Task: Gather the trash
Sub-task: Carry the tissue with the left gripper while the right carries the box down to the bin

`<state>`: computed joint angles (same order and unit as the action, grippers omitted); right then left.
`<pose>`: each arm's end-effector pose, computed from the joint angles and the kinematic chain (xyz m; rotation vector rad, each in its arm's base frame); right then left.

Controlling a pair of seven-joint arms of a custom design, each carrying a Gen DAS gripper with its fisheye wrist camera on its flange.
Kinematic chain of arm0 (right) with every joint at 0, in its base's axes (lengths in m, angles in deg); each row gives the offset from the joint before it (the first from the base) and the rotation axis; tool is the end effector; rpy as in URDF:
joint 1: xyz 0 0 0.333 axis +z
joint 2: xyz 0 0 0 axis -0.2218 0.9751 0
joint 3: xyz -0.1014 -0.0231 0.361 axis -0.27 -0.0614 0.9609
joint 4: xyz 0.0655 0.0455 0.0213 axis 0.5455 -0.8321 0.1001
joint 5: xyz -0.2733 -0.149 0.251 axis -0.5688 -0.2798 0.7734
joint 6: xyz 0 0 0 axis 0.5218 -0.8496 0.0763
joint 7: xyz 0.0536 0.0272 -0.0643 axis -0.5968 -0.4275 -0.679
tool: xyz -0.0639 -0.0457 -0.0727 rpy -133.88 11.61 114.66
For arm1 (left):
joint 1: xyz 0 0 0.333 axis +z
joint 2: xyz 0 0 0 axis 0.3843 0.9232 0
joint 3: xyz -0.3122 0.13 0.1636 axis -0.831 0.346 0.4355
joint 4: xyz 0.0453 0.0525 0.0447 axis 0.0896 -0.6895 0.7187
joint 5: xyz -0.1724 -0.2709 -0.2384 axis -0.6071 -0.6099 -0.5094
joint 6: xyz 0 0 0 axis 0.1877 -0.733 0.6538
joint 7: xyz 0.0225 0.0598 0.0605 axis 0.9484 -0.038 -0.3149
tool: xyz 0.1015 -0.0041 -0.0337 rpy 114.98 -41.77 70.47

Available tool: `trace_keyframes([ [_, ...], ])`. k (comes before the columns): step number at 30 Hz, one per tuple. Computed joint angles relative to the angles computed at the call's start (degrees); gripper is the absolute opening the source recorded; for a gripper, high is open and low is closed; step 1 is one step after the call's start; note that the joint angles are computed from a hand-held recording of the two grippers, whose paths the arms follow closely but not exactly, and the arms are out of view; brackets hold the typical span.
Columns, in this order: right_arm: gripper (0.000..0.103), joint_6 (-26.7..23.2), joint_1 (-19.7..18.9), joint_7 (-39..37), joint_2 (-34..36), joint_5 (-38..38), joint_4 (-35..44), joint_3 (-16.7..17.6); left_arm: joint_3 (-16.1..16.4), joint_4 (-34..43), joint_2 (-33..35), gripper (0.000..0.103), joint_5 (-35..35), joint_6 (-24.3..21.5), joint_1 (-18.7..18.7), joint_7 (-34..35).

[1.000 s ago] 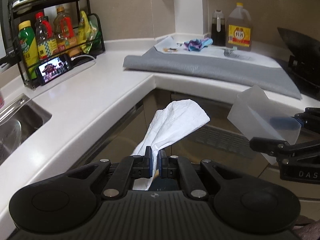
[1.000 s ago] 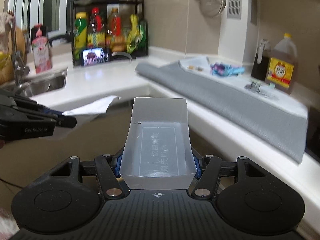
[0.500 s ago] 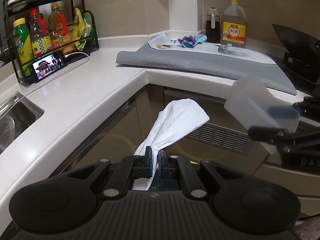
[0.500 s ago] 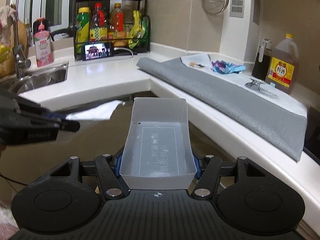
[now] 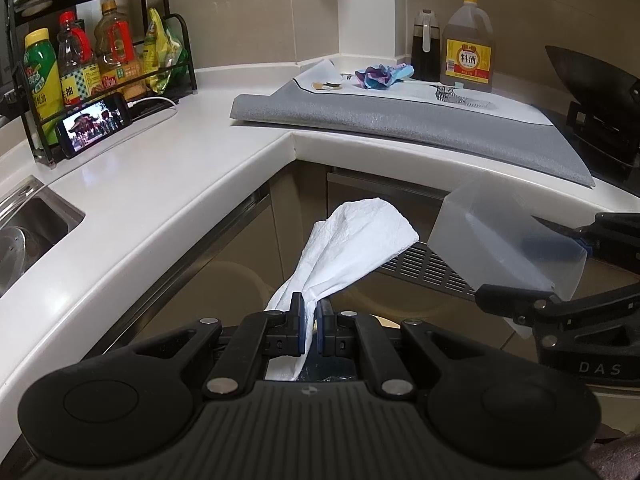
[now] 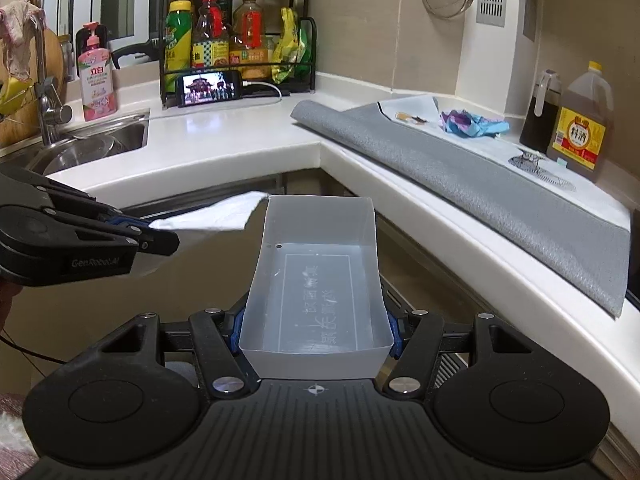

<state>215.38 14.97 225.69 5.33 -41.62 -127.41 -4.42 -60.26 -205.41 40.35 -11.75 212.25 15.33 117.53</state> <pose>0.3870 0.3821 0.7512 -1.7480 1.5420 -0.9109 0.4432 -0.1280 0.7487 -1.2249 2.1336 -0.9652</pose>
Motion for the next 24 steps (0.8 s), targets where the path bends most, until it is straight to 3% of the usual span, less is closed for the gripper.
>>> trace_keyframes([
  [24, 0.064, -0.75, 0.14, -1.41, 0.45, 0.63, 0.23, -0.49, -0.02, 1.24, 0.99, 0.006, 0.34, -1.44, 0.05, -0.07],
])
